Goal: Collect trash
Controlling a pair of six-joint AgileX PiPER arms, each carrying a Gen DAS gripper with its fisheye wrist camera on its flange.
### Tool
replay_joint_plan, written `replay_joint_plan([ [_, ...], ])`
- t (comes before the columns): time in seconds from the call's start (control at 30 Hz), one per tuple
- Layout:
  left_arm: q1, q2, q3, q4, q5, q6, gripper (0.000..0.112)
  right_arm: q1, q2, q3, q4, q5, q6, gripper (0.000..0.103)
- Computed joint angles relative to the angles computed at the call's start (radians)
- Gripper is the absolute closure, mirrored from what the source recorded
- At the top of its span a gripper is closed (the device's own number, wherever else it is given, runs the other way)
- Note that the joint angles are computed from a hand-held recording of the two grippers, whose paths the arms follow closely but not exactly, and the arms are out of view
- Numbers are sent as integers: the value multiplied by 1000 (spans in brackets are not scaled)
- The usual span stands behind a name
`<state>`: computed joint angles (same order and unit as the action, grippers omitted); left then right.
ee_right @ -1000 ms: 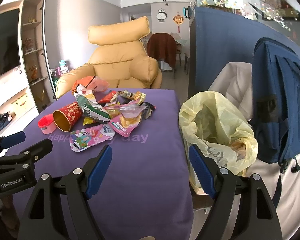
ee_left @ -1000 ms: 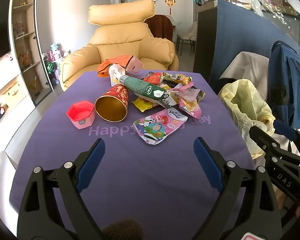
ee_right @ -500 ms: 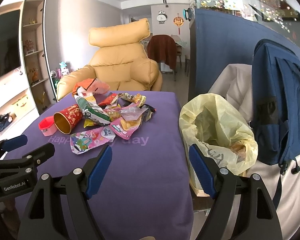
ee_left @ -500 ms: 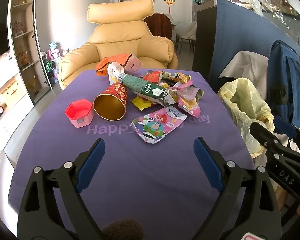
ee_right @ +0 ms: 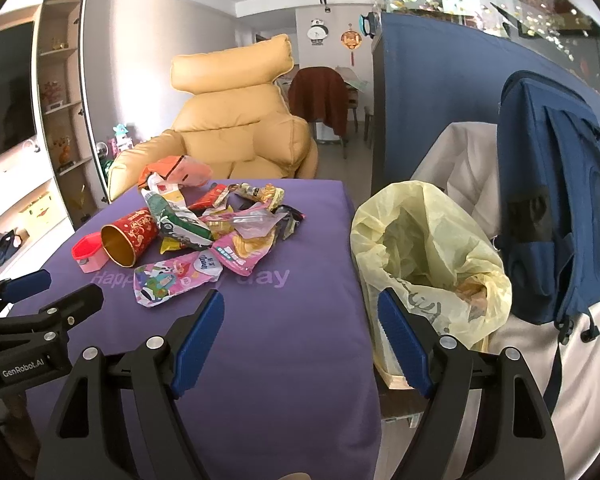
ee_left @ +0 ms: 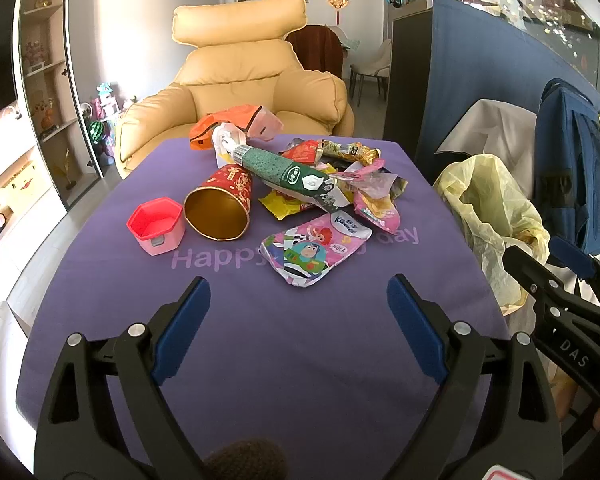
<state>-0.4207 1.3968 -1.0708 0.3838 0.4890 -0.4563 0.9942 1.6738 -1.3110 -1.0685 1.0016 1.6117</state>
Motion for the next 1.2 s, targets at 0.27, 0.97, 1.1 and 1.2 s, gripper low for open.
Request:
replay_joint_plan([
  [0.27,0,1,3,-1,-4,0,27,2,-2,0,-1,4,1,28],
  [0.97,1,2,1,-4,-2,4,27,-3,-5,3,1,-1,-1,28],
  [1.1,2,2,1,-6,-3,5,27,-4,-5,3,1,-2,-3,27],
  [1.2,3,7,-2,-21,0,15,27,-5,-4,2,0,-2,-3,27],
])
